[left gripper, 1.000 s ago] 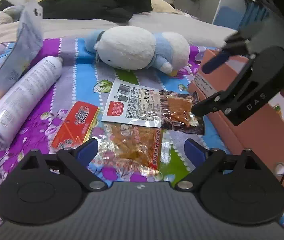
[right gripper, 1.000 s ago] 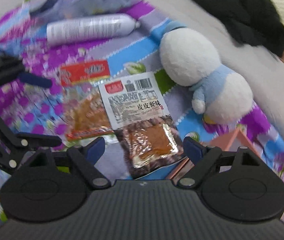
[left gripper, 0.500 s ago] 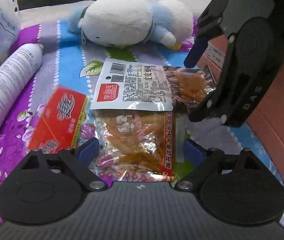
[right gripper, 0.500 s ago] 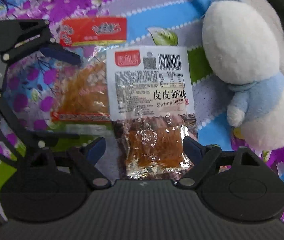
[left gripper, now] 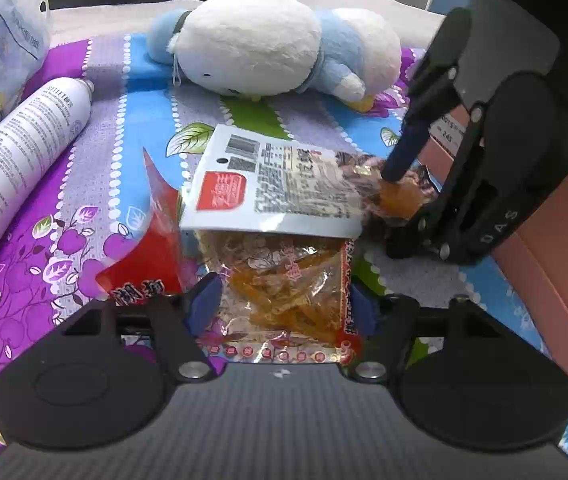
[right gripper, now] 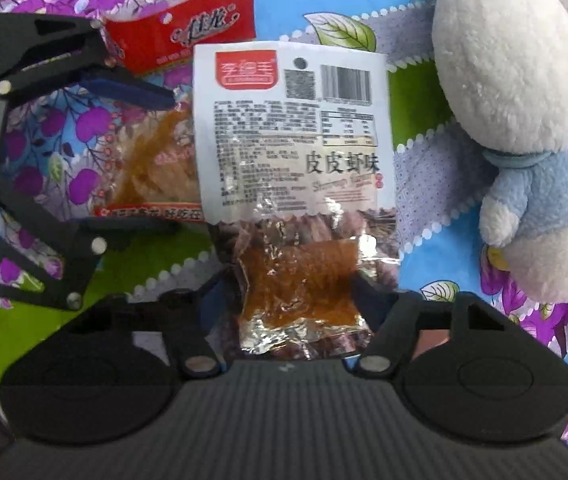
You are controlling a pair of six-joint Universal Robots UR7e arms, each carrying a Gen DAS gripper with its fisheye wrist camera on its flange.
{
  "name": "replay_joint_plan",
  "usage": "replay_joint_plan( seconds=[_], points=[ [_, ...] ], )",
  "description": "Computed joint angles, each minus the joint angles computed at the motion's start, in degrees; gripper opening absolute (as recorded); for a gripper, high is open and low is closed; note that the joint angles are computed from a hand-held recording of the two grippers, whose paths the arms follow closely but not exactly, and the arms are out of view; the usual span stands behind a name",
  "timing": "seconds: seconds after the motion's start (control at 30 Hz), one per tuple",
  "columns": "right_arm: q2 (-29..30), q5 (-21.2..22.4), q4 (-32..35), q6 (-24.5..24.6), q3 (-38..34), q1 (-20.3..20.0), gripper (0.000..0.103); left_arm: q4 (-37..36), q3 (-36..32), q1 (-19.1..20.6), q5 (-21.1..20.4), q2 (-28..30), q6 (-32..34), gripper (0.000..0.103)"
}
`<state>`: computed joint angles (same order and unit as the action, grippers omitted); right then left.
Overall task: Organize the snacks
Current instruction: 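Close right tool on shrimp-flavour pack while left tool closes on orange-red pack, then lift shrimp-flavour pack with right tool while left tool lifts orange-red pack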
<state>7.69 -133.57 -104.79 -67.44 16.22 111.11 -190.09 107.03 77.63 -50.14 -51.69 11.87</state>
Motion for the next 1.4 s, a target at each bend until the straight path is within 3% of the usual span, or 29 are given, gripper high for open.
replay_joint_plan(
  seconds=[0.13, 0.2, 0.4, 0.67, 0.97, 1.4],
  points=[
    [-3.0, 0.7, -4.0, 1.9, 5.7, 0.2, 0.044, 0.4, 0.7, 0.0, -1.2, -1.0, -1.6, 0.060],
    [-5.6, 1.2, -8.2, 1.6, 10.8, 0.3, 0.036, 0.8, 1.5, -0.1, -2.3, -2.1, -3.4, 0.049],
    [-12.2, 3.5, -14.9, 3.5, 21.7, 0.4, 0.029, 1.0, 4.5, -1.5, -1.4, -4.4, -7.8, 0.034],
    [-22.5, 7.4, -21.4, 9.0, 37.6, 1.2, 0.027, -0.3, 11.9, -4.7, 2.5, -8.9, -17.9, 0.029],
    [-32.0, 11.2, -32.2, 12.0, 55.9, 1.5, 0.027, 1.6, 24.0, -10.5, 9.0, -17.7, -27.7, 0.028],
    [-41.2, 11.2, -64.2, 6.5, 85.2, 1.0, 0.026, 16.6, 37.7, -19.8, 14.8, -28.5, -40.0, 0.027]
  ],
)
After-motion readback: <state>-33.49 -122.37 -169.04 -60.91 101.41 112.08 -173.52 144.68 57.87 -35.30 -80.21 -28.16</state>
